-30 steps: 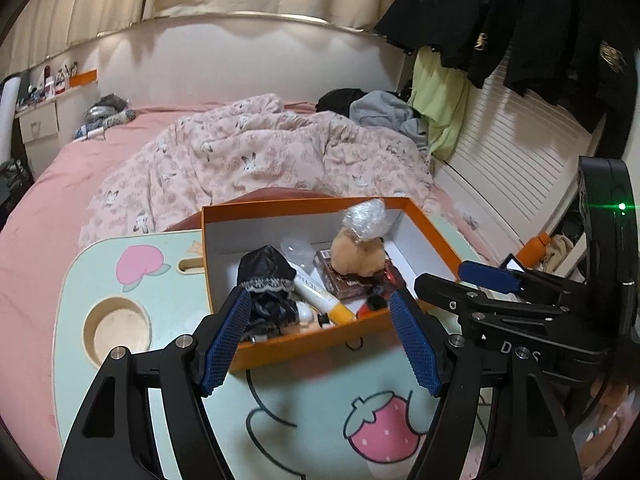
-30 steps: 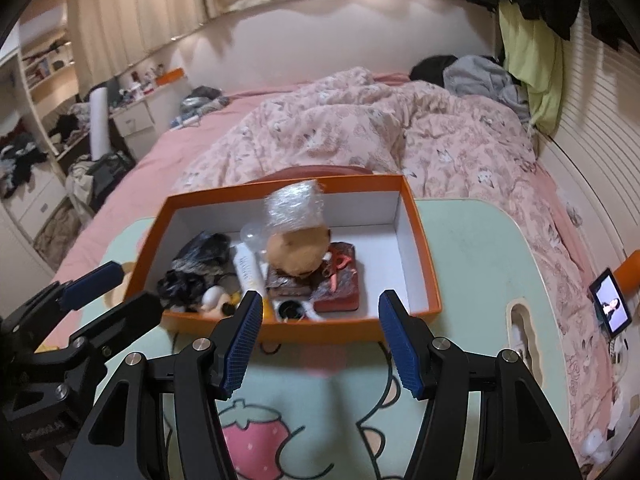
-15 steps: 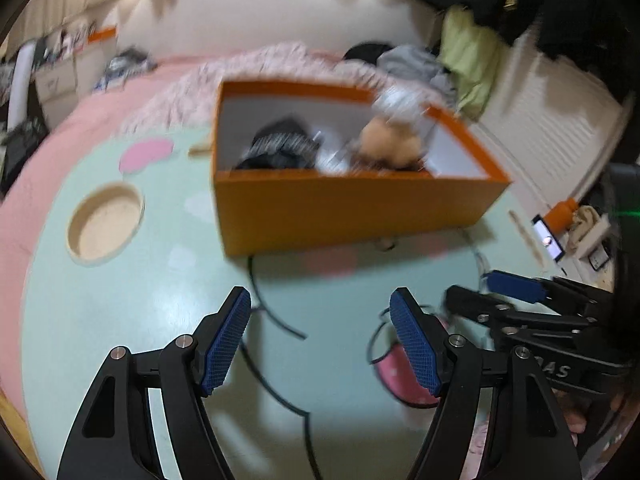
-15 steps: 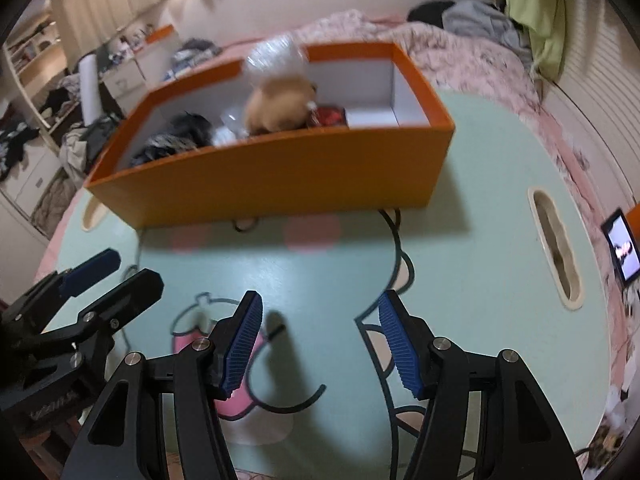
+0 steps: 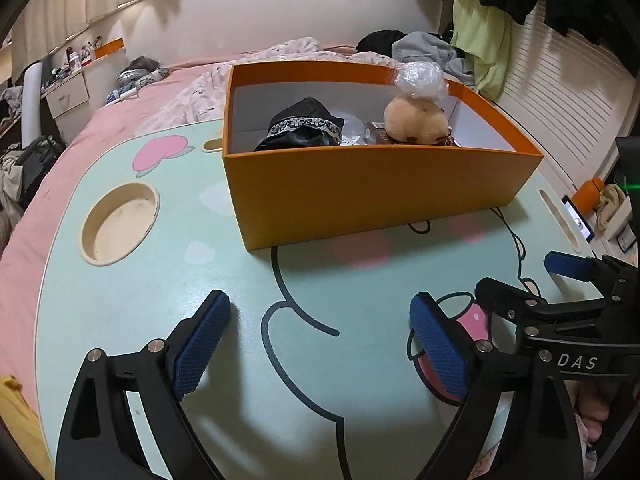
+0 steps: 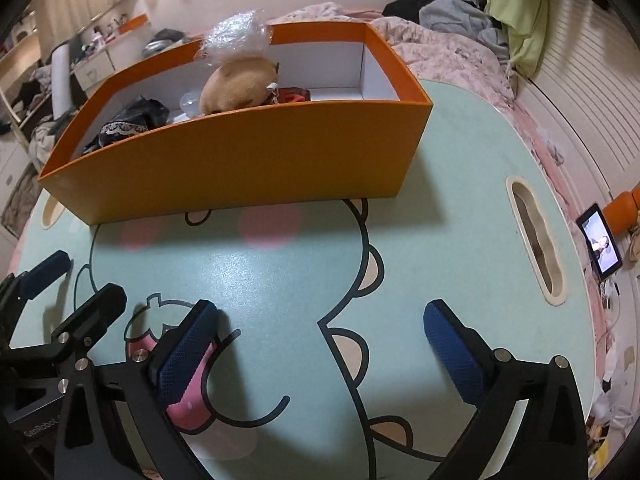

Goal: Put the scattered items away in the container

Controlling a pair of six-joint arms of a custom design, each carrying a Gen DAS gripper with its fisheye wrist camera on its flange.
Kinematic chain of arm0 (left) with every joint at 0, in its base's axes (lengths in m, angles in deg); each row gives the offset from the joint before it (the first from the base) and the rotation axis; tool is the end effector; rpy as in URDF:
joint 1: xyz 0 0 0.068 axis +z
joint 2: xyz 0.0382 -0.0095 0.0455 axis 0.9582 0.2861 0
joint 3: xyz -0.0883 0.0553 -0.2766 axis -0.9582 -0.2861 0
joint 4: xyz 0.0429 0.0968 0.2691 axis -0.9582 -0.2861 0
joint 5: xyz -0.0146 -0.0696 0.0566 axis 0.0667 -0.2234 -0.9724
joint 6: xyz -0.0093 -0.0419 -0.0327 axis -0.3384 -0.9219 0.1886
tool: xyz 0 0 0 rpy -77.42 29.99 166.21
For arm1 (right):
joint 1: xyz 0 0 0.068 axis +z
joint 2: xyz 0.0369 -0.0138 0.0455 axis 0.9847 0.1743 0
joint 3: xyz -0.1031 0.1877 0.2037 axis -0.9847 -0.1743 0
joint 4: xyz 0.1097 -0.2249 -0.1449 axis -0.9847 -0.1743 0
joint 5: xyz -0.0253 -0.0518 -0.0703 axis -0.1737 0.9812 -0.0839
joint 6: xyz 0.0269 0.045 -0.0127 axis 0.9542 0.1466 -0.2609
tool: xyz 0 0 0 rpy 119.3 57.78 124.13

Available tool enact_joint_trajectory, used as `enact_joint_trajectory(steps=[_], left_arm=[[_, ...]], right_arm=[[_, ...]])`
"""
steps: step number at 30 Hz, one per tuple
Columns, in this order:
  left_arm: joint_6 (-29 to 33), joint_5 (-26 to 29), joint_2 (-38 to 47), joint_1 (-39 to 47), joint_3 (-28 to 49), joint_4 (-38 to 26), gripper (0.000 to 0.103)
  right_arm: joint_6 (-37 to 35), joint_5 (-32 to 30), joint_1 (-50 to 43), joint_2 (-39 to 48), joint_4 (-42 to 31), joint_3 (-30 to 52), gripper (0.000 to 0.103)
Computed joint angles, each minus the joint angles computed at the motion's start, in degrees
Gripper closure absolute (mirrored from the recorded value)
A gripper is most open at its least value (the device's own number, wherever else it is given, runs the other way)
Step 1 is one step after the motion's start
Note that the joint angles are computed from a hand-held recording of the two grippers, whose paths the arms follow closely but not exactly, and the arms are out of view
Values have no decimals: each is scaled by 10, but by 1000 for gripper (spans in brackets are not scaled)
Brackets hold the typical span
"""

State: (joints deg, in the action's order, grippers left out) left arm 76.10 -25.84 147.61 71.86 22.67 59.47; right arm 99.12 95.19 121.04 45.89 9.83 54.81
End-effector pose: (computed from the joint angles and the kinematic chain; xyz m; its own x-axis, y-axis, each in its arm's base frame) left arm 0.2715 -0.0134 0.2149 -0.7582 0.1685 -0.6298 0.2520 0.9667 -0.0448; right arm 0.2555 0.2063 0.1967 -0.8541 0.1021 -0.5100 0.0959 0.9946 0.0384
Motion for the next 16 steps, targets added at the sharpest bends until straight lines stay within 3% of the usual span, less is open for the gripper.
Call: enact_joint_trajectory(steps=[5, 16], left_arm=[[5, -32, -2, -17, -16, 20, 11], [-1, -39, 1, -19, -19, 27, 10]], right_arm=[[3, 2, 3, -3, -1, -2, 0], [4, 3, 5, -2, -2, -1, 0]])
